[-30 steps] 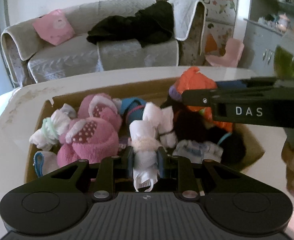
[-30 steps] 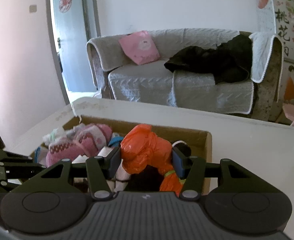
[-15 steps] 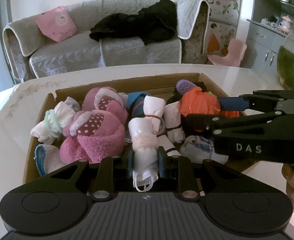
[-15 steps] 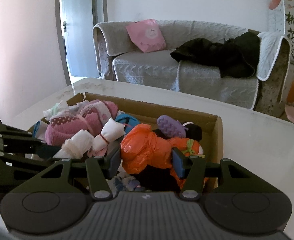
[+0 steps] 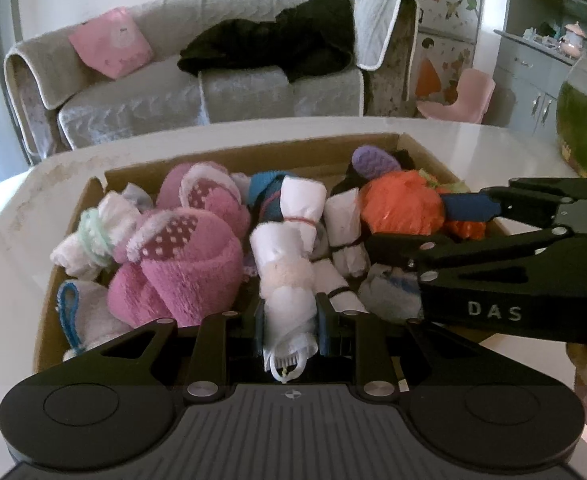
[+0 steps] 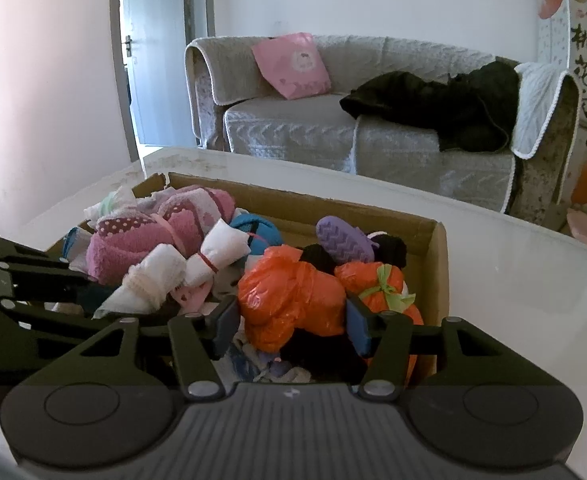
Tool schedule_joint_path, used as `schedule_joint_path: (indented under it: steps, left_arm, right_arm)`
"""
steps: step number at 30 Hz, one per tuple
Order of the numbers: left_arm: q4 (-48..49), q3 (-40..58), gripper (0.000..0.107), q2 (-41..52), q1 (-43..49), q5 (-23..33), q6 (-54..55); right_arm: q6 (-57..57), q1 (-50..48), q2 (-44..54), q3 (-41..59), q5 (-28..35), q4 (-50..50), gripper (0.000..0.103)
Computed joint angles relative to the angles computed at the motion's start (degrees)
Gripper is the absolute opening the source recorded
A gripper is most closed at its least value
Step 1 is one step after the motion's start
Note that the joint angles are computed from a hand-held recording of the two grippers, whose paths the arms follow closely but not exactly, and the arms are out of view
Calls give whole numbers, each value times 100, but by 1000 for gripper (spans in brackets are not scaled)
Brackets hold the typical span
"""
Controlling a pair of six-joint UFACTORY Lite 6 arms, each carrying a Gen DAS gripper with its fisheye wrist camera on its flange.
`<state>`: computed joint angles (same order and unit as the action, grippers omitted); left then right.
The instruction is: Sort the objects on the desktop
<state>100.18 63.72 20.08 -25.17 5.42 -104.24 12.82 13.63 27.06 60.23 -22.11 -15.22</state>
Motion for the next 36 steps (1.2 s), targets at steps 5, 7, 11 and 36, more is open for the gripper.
schedule_joint_path:
  steps: [5, 7, 11, 36]
  left_arm:
    - [388, -79, 35, -58, -18, 22, -369]
    - [649, -170, 53, -170, -44, 28, -642]
    - [1236, -315, 71, -332, -91, 76, -1199]
    - [1949, -1212, 103, -1428, -813, 1779, -2317]
  right_arm:
    - [-165, -6, -155, -195, -146, 159, 60]
    - [-144, -27, -223, -273, -192, 145, 66]
    - [-193, -74, -392, -453, -321, 185, 75]
    - [-213, -253, -1091, -1278, -1476, 570, 101]
